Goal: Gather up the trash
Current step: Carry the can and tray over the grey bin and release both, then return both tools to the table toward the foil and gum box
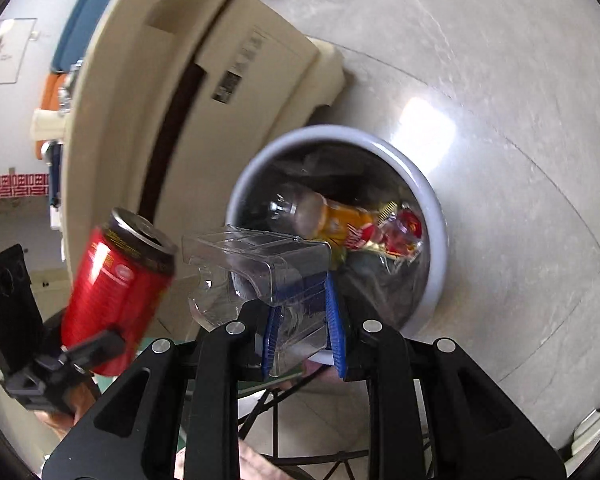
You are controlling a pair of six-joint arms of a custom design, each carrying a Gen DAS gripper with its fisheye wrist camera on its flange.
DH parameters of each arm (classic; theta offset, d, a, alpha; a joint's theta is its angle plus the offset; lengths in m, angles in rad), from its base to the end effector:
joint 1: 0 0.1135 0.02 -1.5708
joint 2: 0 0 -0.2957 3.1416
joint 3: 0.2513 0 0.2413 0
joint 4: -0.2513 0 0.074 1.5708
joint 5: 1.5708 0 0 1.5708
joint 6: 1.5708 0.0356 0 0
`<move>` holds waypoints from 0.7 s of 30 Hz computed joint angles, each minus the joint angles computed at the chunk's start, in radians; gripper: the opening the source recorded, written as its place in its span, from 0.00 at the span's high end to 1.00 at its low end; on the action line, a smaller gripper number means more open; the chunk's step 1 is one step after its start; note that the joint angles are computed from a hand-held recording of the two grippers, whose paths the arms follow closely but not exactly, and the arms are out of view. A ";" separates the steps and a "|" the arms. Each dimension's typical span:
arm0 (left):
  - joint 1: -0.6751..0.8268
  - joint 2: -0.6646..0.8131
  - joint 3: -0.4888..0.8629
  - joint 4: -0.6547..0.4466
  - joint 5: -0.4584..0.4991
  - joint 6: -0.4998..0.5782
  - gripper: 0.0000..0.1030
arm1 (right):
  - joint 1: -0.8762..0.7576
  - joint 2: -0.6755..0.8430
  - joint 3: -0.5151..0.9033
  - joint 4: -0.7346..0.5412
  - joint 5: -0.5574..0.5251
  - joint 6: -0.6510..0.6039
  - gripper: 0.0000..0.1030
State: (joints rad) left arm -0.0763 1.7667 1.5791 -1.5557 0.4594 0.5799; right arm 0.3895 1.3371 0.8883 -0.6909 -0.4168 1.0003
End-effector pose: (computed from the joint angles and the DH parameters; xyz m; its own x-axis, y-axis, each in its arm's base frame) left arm 0.2981 -0.0386 0.3146 -0.8258 0.5557 -0.0958 0.5319 0.7113 -0.4595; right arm 0.2098 0.1017 0.2570 -0.8778 0.4716 0.0839 0.4353 0.7125 0.5503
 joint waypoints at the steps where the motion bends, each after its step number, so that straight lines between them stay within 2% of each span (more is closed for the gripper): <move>1: -0.014 0.000 -0.027 0.019 -0.011 -0.011 0.38 | 0.000 -0.009 -0.023 -0.003 0.003 -0.006 0.78; 5: -0.085 0.011 -0.104 0.097 -0.052 -0.064 0.38 | -0.011 0.009 -0.070 0.015 -0.005 -0.012 0.73; 7: -0.107 0.023 -0.120 0.103 -0.066 -0.081 0.33 | -0.024 0.016 -0.082 0.019 -0.004 -0.017 0.59; 8: -0.111 0.026 -0.126 0.108 -0.072 -0.082 0.26 | -0.030 0.019 -0.085 0.014 -0.001 -0.019 0.43; 9: -0.115 0.022 -0.133 0.119 -0.078 -0.084 0.21 | -0.036 0.020 -0.087 0.006 0.006 -0.021 0.40; 10: -0.120 0.013 -0.142 0.133 -0.090 -0.088 0.13 | -0.043 0.015 -0.096 0.011 0.007 -0.023 0.40; 11: -0.118 -0.002 -0.158 0.152 -0.102 -0.086 0.12 | -0.048 0.012 -0.101 0.011 0.005 -0.025 0.40; 16: -0.085 0.022 -0.109 0.121 -0.089 -0.064 0.12 | -0.085 -0.024 -0.117 0.010 -0.005 -0.033 0.40; 21: -0.026 0.034 -0.015 0.059 -0.069 -0.020 0.12 | -0.104 -0.054 -0.067 -0.022 -0.021 -0.057 0.40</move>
State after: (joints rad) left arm -0.1023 1.8011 1.5638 -1.4964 0.3900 0.5603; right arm 0.2853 1.2826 0.8210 -0.7126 -0.4382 0.9432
